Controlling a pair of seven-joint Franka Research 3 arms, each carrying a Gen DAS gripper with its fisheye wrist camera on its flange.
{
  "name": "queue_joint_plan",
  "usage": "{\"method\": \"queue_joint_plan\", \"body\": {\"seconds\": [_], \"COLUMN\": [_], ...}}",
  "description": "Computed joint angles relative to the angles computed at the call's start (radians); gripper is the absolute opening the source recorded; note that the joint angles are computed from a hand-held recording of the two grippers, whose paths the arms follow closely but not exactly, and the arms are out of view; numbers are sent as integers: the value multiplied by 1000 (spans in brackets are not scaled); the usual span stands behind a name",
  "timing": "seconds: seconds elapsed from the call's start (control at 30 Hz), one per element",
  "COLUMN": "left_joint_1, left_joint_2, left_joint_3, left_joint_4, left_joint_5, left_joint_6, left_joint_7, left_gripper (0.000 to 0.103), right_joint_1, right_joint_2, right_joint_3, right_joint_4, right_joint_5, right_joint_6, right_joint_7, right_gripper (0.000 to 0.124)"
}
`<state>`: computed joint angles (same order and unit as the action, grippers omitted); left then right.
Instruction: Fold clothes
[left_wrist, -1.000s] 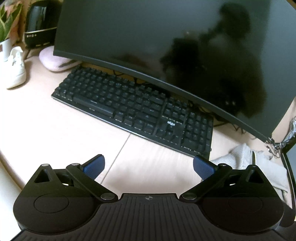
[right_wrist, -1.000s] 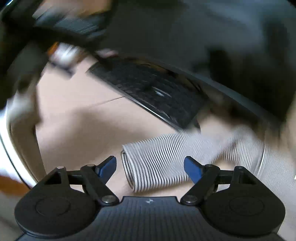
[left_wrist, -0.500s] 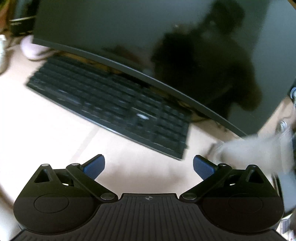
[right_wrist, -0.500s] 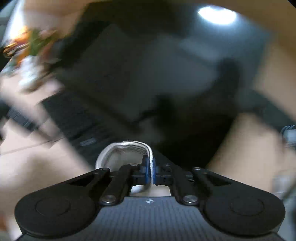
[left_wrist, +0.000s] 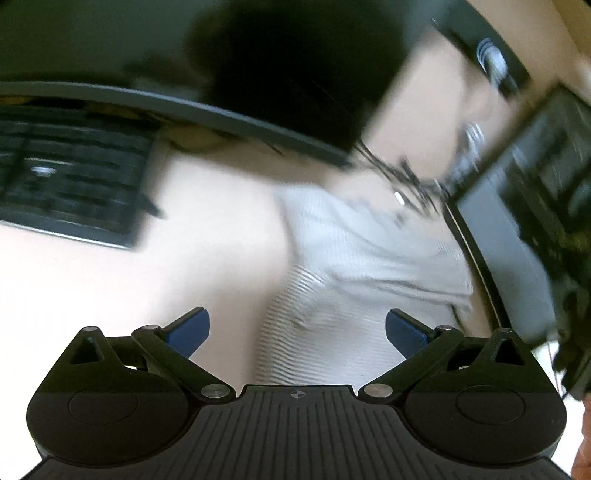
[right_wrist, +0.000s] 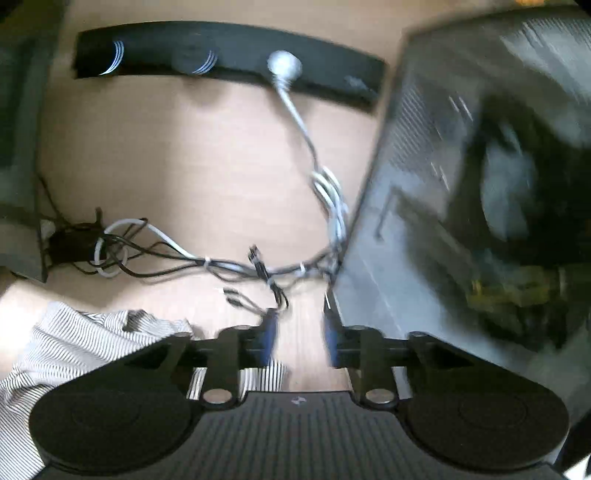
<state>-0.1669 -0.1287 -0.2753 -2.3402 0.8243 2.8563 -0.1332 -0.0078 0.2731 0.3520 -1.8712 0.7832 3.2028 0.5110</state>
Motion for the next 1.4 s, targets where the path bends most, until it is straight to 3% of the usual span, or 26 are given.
{"method": "queue_joint_plan", "body": {"seconds": [0.03,0.1,0.2,0.33,0.47,0.5,0.53,0.57,0.67,0.77,0.87,1.0,1.07,1.13,1.17,1.23,1.33,1.4], "left_joint_1": [-12,-35,-64,-89,-126,-129,-131,-131,-132,-135,-141,-144,-141,-135,-132,-136,-159,-160], "left_joint_2": [31,90,162,231,237,235,233,230,222,226,231,227,230,234,235,239,248,276], "left_joint_3": [2,8,20,24,61,67,72,78,89,82,83,98,93,77,67,71,110,117], "left_joint_4": [27,74,121,157,155,150,145,136,122,139,150,139,143,158,169,191,245,308], "left_joint_5": [-27,-80,-166,-315,-280,-275,-269,-263,-238,-229,-200,-125,-124,-174,-214,-214,-25,38], "left_joint_6": [4,13,44,52,60,71,82,98,122,88,69,99,92,59,30,11,-11,-59], "left_joint_7": [48,140,250,386,336,322,308,291,242,248,235,158,157,206,237,242,133,120], "left_gripper": [103,103,103,103,103,103,103,103,103,103,103,103,103,103,103,103,103,103], "right_joint_1": [-68,-146,-130,-30,53,67,79,65,3,-23,22,109,114,92,80,-18,-122,-142], "right_joint_2": [-2,-11,5,97,178,189,201,198,153,114,131,178,189,173,163,125,67,38], "right_joint_3": [68,136,92,-14,-114,-130,-143,-127,-50,-26,-88,-199,-204,-175,-159,-45,59,62], "right_joint_4": [-5,-10,12,109,202,216,230,232,210,209,215,188,165,140,128,99,76,64], "right_joint_5": [56,187,217,125,53,39,25,50,232,387,361,171,135,144,156,299,612,715], "right_joint_6": [-19,-71,-197,-295,-414,-435,-455,-464,-438,-426,-407,-370,-318,-264,-238,-213,-269,-345], "right_joint_7": [-50,-154,-126,4,109,125,141,104,-133,-294,-249,-35,12,18,16,-156,-479,-566], "right_gripper": [45,49,54,54,54,44,15,6,6,6,6,7,21,53,60,98,103,103]}}
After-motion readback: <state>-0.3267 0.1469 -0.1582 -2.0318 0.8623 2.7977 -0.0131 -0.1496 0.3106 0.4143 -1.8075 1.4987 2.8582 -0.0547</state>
